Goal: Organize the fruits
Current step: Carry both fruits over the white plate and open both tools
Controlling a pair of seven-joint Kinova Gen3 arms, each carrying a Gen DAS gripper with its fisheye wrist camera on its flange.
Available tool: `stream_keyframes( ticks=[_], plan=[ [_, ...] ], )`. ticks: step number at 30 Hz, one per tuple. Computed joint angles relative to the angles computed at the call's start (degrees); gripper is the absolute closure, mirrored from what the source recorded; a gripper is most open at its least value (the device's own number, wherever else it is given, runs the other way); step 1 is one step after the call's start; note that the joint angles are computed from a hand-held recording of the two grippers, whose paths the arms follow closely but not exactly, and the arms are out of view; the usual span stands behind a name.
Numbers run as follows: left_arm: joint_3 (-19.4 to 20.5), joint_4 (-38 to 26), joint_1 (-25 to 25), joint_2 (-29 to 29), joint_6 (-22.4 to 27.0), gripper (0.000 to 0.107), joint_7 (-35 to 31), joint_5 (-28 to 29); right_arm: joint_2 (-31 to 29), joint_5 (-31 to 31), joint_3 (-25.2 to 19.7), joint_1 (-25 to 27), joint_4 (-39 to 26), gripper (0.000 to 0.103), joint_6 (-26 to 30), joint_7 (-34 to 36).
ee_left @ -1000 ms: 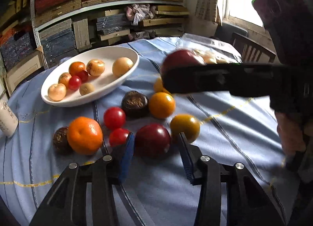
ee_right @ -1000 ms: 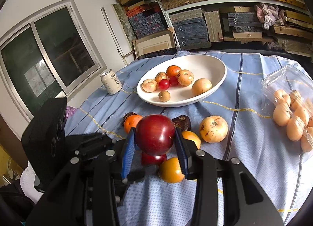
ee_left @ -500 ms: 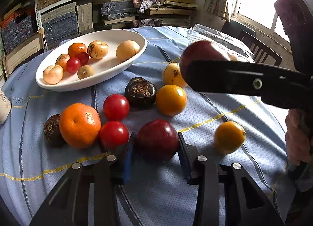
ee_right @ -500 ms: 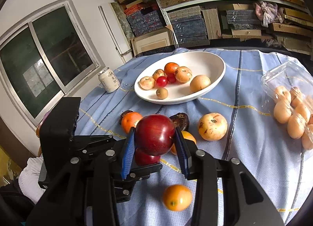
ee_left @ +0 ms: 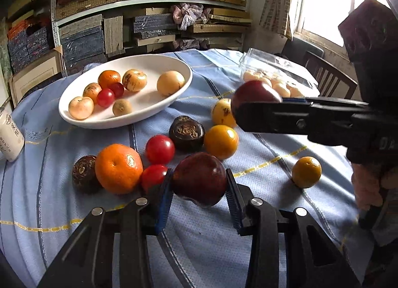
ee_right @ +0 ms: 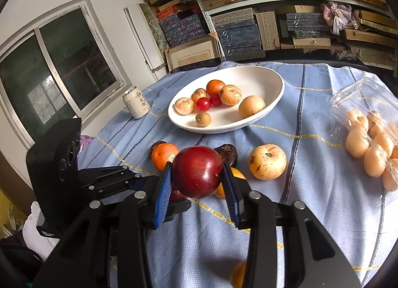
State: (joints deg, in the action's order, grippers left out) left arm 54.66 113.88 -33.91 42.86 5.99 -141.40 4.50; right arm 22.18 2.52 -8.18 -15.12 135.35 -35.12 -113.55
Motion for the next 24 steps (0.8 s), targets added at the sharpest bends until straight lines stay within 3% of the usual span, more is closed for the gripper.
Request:
stream_keyframes(
  ticks=[4,14,18,21,24],
  plan=[
    [2.9,-0.8,-3.0,1.4,1.7,0.067,-0.2,0.9,0.3,-3.0,1.4,-1.3,0.0,0.065,-0.2,1.6],
    [5.8,2.4,-7.2,-1.2,-4.9,0.067,3.4,-0.9,1.0,-5.2,2.1,-0.7,0.3,0.065,-1.7,1.6],
    [1.9,-1.4,-3.7,-4.5,-4.0,0.067,7.8,-2.1,-1.2,-7.6,2.8,-2.1,-1.8,0.065,2.0,3.9],
    [-3.6,-6.8,1.9,-7.0,-2.5,0.067,11.0,-1.3,-4.4,-12.1,5.8,-5.6,-5.1,0.065,6.2,10.0],
    [-7.3,-11.0,6.3,-6.9,-1.1,0.067,12.9,-0.4,-5.5,-13.1,5.9,-5.0,-9.4,0.065,8.2,12.4]
  ],
)
